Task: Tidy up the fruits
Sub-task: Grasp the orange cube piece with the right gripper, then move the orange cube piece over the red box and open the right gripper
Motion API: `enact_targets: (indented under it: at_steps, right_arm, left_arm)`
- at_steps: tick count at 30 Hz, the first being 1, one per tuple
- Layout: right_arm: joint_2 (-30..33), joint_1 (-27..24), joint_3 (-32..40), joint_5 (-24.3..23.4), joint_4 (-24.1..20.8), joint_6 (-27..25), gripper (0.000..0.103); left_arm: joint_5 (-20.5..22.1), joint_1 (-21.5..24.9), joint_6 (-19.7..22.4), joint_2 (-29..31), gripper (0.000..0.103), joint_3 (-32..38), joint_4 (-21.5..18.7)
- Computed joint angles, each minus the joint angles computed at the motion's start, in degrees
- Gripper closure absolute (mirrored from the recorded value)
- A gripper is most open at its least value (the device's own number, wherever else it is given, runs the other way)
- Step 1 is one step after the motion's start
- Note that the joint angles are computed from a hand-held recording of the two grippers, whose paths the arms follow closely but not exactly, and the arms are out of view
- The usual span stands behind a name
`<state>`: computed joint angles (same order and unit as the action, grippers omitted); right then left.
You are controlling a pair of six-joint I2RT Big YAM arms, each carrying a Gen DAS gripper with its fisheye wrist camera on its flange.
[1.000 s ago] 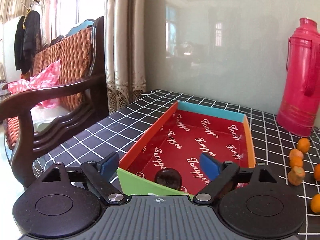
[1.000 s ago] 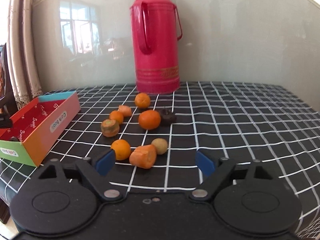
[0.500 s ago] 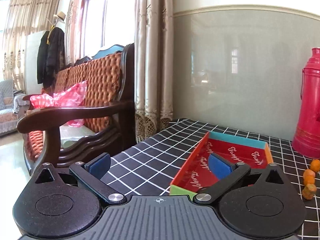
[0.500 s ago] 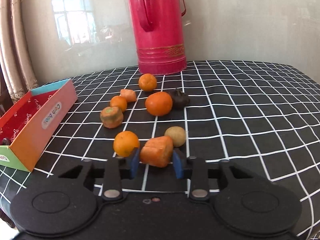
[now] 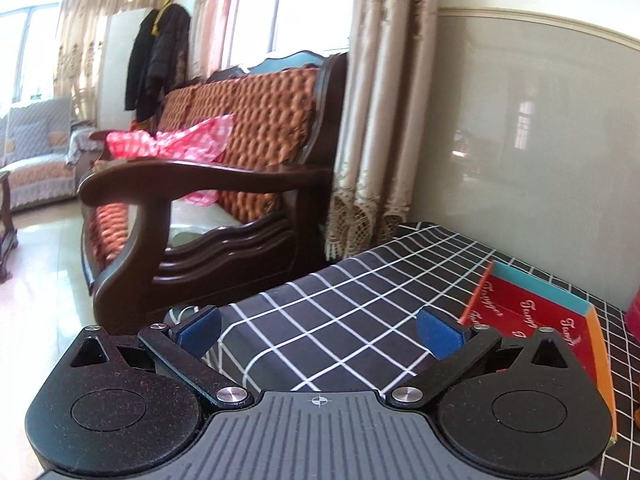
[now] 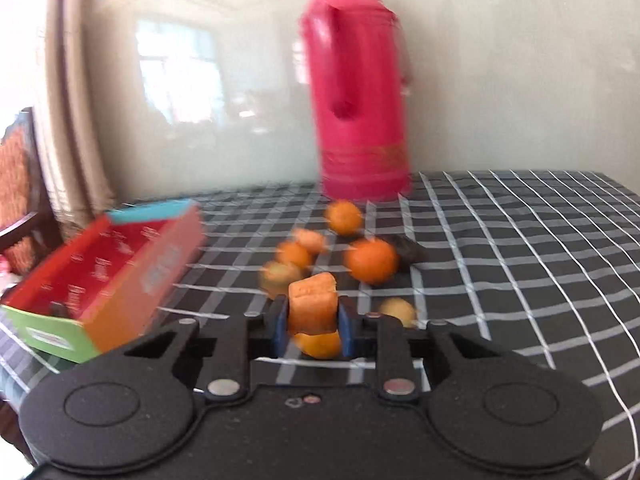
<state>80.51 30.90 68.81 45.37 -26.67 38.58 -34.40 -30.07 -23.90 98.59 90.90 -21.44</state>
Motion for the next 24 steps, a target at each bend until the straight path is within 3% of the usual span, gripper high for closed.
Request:
enact_targets:
  at_steps: [4,9,13,19,24]
  right_arm:
    - [2.5,-0.1,3.9,-7.3,5.6,-5.7,0.085]
    - [9.4,1.2,12.4,-13.7,5.9,-14.4,0.085]
    - [14.7,1.8,18.5,-17.0,2.0,-15.9,0.085]
    - [18.3,2.1,23.5,-17.6,-2.3,-14.7,0.081]
    - [15.7,2.3,20.4,-16.6,0.3,-14.2,0.071]
  left_arm:
    - [-0.5,1.1,-2.4,-0.4,0.000,-0.7,-1.3]
    - [-1.8,2.6,-4.4,-0.8,0.000,-1.3,-2.9]
    - [-1.8,3.6,-5.1,-1.5,0.000,-2.5,-2.7]
    - [-1.2,4.3,-5.5,-2.0,0.000,-3.3,-2.2]
    - [-0.8,4.0,-4.9,-2.0,0.000,-3.1,-1.6]
